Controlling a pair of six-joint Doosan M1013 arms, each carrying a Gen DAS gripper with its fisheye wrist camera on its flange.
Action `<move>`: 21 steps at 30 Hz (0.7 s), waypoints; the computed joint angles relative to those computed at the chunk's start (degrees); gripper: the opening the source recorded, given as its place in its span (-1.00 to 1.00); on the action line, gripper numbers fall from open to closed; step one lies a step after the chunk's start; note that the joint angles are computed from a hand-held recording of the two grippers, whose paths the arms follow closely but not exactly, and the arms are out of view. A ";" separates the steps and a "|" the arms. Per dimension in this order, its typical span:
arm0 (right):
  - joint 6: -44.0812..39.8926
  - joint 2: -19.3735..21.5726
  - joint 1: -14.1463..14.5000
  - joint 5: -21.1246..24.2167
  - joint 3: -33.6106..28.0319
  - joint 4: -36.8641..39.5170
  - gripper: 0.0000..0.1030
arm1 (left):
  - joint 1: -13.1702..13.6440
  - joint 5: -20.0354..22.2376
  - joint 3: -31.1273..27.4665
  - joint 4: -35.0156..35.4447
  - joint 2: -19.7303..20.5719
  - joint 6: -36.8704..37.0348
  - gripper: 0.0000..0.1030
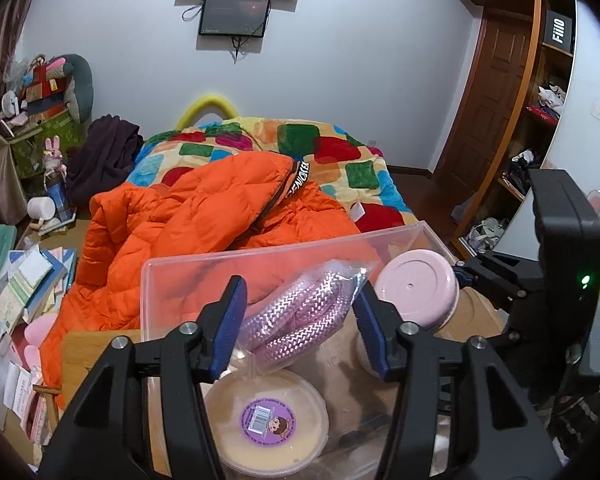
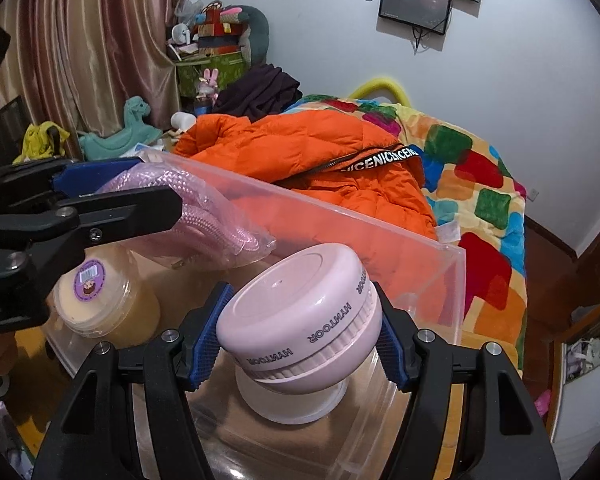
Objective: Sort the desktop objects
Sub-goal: 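Lift both held items over the clear box and release them inside, then withdraw both grippers and move toward the mint bottle and red pouch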
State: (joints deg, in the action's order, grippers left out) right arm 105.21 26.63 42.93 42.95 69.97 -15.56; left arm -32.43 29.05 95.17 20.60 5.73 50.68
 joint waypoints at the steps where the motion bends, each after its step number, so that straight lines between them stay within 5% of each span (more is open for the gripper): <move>1: 0.26 0.07 0.19 0.22 -0.11 -0.57 0.21 | 0.13 -0.05 -0.01 -1.12 -0.01 0.84 0.12; 8: 2.13 0.20 0.90 1.25 -0.22 -4.23 0.21 | -0.31 0.90 0.13 -2.46 -0.58 1.65 0.29; 11: 7.09 -0.20 1.77 0.78 0.61 -10.92 0.41 | -0.45 0.14 0.45 -3.28 -1.14 2.31 0.46; 21: 13.81 -3.11 2.46 -0.17 3.19 -16.29 0.57 | -2.37 0.35 1.67 5.07 -3.96 -5.95 0.71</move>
State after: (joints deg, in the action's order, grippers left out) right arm 119.02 23.52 45.38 42.78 73.16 -31.85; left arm -34.81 29.40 96.84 25.66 1.77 44.72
